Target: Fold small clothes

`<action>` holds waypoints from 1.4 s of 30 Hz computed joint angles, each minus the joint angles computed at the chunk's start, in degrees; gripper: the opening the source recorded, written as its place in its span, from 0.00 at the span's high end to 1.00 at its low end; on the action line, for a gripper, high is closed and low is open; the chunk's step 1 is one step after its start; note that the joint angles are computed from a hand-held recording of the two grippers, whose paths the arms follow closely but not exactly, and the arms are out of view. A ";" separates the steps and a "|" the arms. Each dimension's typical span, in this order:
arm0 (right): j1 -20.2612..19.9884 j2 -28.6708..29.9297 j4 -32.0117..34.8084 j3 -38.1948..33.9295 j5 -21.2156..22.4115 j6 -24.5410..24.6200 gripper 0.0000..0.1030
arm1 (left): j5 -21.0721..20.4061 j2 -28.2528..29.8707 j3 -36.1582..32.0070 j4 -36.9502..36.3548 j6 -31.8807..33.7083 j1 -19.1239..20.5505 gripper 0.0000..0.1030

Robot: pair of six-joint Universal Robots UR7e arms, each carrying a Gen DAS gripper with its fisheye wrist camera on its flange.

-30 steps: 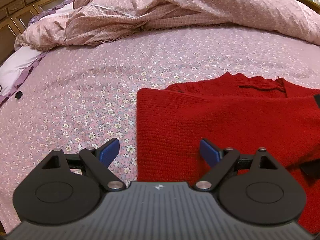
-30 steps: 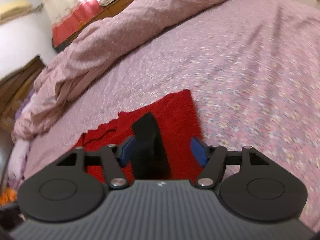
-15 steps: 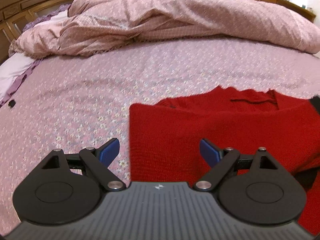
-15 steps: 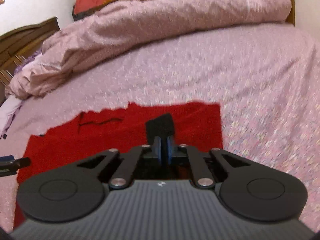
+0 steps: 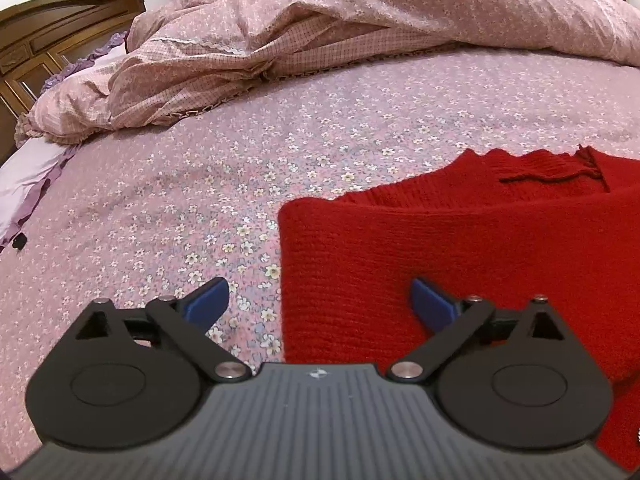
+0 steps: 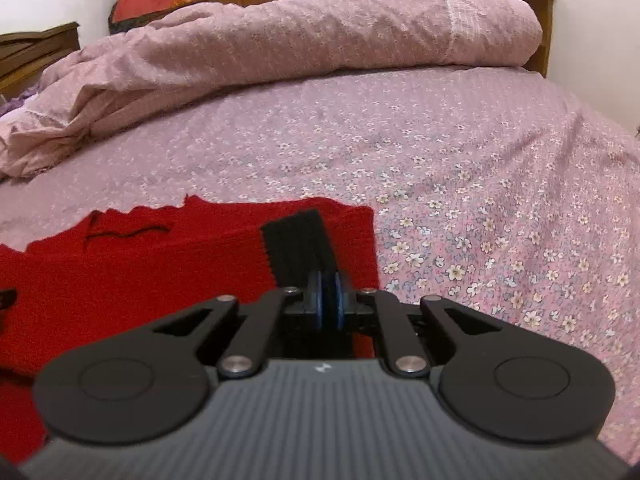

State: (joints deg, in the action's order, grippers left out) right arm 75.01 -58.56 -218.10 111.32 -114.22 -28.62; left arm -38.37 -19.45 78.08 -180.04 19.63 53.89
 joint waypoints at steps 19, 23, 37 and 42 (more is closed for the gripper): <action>2.68 -7.43 -5.03 15.66 -3.19 0.78 0.55 | 2.84 -11.88 17.69 -1.13 -6.99 -3.93 0.02; 2.62 -8.45 -6.10 19.58 -3.99 1.67 0.55 | 3.75 -16.05 24.29 -0.03 -10.97 -5.28 0.02; 1.65 -11.38 -12.17 31.38 -2.76 7.09 0.55 | 3.37 -28.77 42.64 10.95 -29.11 -9.81 0.02; 1.72 -11.32 -14.73 34.39 -1.86 6.96 0.55 | -0.42 -31.74 46.65 11.69 -32.89 -10.58 0.02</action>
State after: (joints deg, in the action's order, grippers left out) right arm 76.73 -69.88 -232.84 145.72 -116.08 -21.66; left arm -38.79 -51.18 124.73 -168.35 -13.27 43.31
